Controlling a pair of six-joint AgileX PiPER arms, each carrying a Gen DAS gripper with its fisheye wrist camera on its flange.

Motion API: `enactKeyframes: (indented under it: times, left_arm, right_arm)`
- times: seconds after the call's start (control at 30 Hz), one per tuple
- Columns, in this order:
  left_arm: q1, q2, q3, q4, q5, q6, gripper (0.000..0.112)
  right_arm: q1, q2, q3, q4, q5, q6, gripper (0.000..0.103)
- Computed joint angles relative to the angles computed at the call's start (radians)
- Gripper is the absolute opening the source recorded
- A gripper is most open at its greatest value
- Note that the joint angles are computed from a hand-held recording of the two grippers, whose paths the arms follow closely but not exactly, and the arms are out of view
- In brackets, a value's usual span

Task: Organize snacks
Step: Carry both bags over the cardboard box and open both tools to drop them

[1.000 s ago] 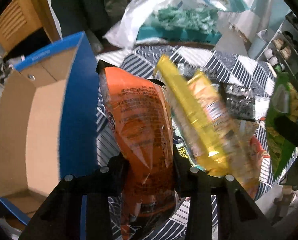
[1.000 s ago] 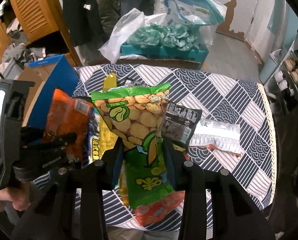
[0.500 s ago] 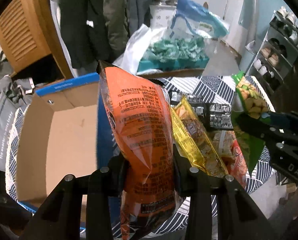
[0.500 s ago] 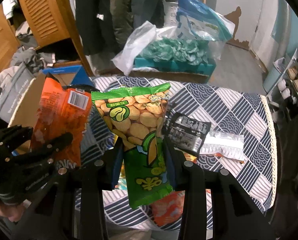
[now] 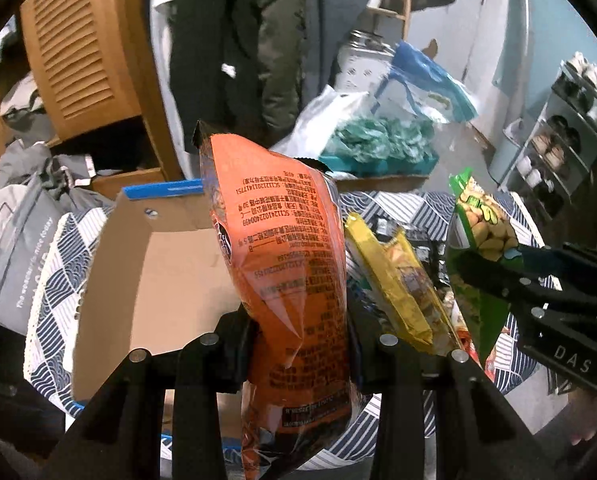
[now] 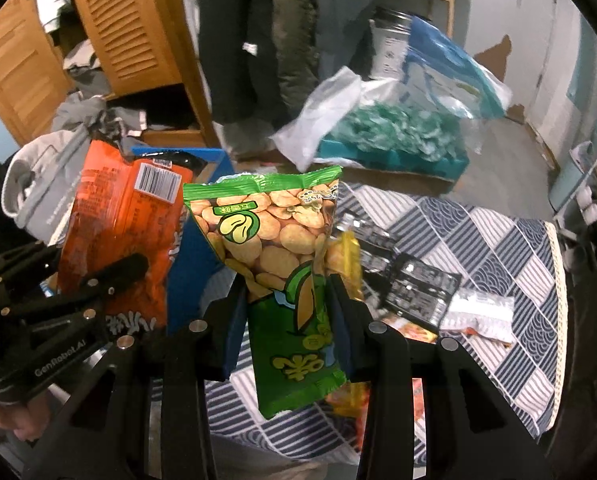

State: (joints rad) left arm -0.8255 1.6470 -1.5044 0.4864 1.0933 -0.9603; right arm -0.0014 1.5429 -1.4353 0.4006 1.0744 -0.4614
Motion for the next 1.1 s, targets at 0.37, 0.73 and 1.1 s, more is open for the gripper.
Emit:
enactKeyframes:
  times: [0.37, 0.73, 1.1]
  left_arm:
    - [0.081, -0.143, 0.145, 0.01, -0.033, -0.024, 0.039]
    - [0.221, -0.236, 0.3, -0.01, -0.085, -0.014, 0.039]
    - [0.358, -0.22, 0.398, -0.05, -0.142, 0.012, 0.039]
  right_arm:
    - [0.168, 0.052, -0.078, -0.046, -0.001, 0.103, 0.037]
    - [0.322, 0.145, -0.179, -0.09, 0.003, 0.207, 0.037]
    - [0.429, 0.251, -0.278, -0.112, 0.013, 0.29, 0.037]
